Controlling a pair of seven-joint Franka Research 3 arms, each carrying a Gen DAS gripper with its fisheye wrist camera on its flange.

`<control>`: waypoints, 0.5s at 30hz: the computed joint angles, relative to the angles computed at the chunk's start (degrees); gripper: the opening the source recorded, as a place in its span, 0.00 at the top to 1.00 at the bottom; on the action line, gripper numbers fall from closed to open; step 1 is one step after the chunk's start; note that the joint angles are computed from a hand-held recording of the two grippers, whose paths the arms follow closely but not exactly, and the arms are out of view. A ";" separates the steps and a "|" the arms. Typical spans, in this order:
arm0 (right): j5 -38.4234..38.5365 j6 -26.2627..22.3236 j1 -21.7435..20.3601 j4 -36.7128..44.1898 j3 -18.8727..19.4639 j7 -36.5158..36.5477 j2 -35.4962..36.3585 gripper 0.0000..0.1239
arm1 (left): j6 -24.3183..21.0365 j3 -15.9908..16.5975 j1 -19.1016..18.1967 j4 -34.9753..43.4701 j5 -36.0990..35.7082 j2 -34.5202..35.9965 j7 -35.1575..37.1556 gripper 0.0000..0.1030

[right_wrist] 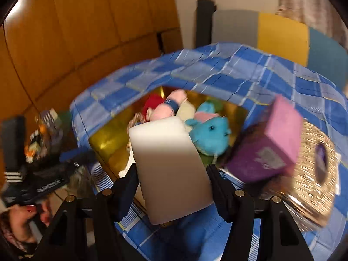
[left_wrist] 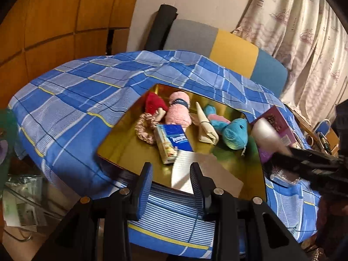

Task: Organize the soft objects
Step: 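Lower the napkin into the gold tray with the left tool while the right tool lowers the sponge there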

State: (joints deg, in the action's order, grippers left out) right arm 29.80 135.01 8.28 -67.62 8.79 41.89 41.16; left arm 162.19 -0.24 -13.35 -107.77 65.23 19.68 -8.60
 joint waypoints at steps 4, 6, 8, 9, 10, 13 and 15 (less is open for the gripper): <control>-5.82 -3.50 3.26 8.90 -2.48 4.41 6.22 0.48 | -4.36 -1.21 0.27 0.35 -4.25 -0.25 3.47 0.66; -7.90 -4.99 4.07 12.69 -2.85 5.71 8.85 0.47 | -4.98 -1.27 0.22 0.31 -5.07 -0.25 3.91 0.66; -9.69 -5.33 4.77 14.86 -3.18 6.33 10.45 0.45 | -6.50 -1.60 0.10 0.78 -6.35 0.00 5.18 0.66; -10.51 -4.76 5.15 15.44 -3.38 6.49 11.01 0.45 | -7.31 -1.77 0.04 1.06 -7.06 0.17 5.93 0.66; -11.81 -3.88 5.88 15.98 -4.09 7.19 11.59 0.44 | -8.04 -1.85 -0.10 1.39 -7.55 0.36 6.46 0.66; -13.62 -3.25 6.29 16.49 -4.53 9.17 12.09 0.43 | -9.50 -2.23 -0.18 2.20 -9.48 1.00 8.75 0.66; -12.37 -3.85 4.99 15.54 -3.14 9.11 11.35 0.42 | -10.24 -2.27 -0.37 2.56 -10.41 1.32 9.68 0.66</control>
State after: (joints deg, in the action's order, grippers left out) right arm 17.43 131.16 13.27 -52.08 5.66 51.00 52.51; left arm 151.95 -2.52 -13.72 -105.21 54.82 21.00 1.08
